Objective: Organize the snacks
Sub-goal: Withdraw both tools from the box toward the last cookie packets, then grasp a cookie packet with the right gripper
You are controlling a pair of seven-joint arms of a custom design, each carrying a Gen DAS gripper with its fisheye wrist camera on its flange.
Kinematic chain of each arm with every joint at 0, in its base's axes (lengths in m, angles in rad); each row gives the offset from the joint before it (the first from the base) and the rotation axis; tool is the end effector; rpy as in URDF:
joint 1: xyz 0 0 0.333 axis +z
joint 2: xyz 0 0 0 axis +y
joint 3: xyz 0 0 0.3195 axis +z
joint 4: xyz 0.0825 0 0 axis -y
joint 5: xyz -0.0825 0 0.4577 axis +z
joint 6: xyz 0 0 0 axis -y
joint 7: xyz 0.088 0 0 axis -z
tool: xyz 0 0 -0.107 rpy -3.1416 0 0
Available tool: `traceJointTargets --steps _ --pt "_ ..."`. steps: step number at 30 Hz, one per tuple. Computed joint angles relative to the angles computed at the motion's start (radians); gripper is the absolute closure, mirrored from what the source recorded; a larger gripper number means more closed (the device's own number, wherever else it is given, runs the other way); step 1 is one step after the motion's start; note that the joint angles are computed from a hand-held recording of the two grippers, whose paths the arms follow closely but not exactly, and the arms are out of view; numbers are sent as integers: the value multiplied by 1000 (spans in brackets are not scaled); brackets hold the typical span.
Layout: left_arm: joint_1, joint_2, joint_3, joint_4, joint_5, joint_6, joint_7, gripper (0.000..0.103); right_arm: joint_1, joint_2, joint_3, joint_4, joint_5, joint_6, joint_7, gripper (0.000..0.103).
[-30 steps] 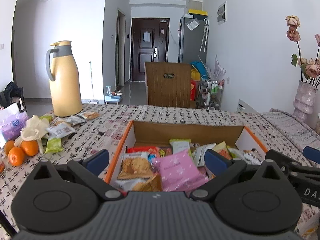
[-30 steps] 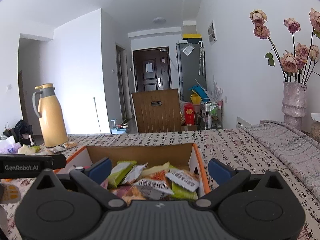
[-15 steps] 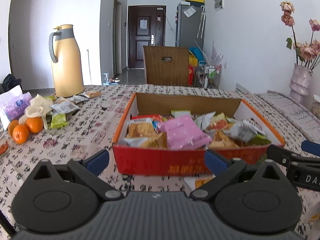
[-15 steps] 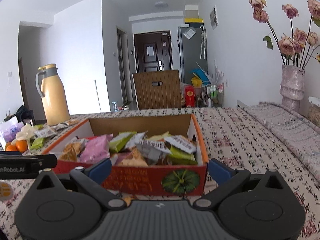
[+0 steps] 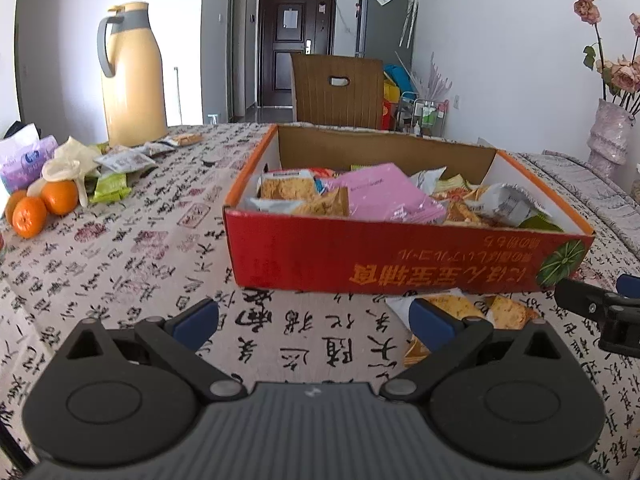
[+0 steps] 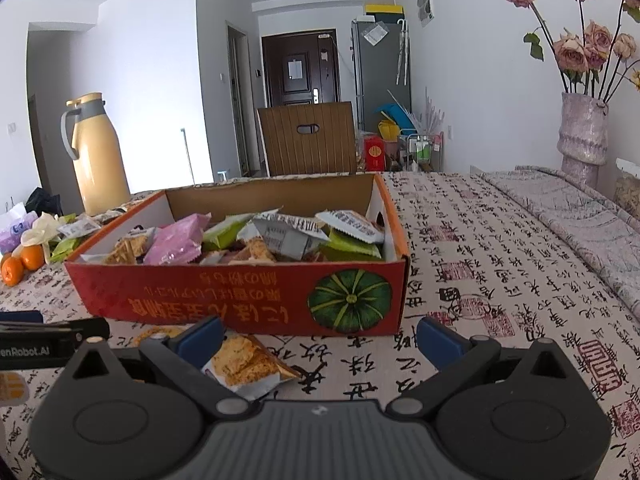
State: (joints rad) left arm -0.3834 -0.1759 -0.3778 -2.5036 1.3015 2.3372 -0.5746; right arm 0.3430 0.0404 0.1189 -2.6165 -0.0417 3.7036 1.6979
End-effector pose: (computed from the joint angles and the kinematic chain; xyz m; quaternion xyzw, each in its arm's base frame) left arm 0.3841 -0.3382 0.3049 -0.7399 0.4895 -0.2732 0.3720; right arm 0.4614 0.2359 0.3051 -0.7171 0.4857 -0.2331 0.4422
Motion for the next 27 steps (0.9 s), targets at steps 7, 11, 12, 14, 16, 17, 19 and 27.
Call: traceJointTargets --steps 7,11,12,14,16,17,19,27 --pt "8 2 8 -7 20 41 -30 0 -8 20 2 12 -23 -16 16 0" --pt "10 3 7 -7 25 45 -33 0 -9 28 6 18 -25 -25 12 0" --pt "10 3 7 -7 25 45 -33 0 -9 29 7 19 -23 -25 9 0" --pt "10 2 7 -7 28 45 -35 0 -10 28 8 18 -22 -26 7 0" --pt "10 1 6 -8 29 44 -37 0 -7 29 9 18 -12 -27 -3 0" --pt "10 1 6 -8 31 44 -38 0 -7 28 10 18 -8 -28 -7 0" --pt "10 1 5 -9 33 43 -39 0 -3 28 11 18 2 -29 -18 0" --pt "8 -12 1 -19 53 38 -63 0 19 13 16 12 66 -50 -93 0"
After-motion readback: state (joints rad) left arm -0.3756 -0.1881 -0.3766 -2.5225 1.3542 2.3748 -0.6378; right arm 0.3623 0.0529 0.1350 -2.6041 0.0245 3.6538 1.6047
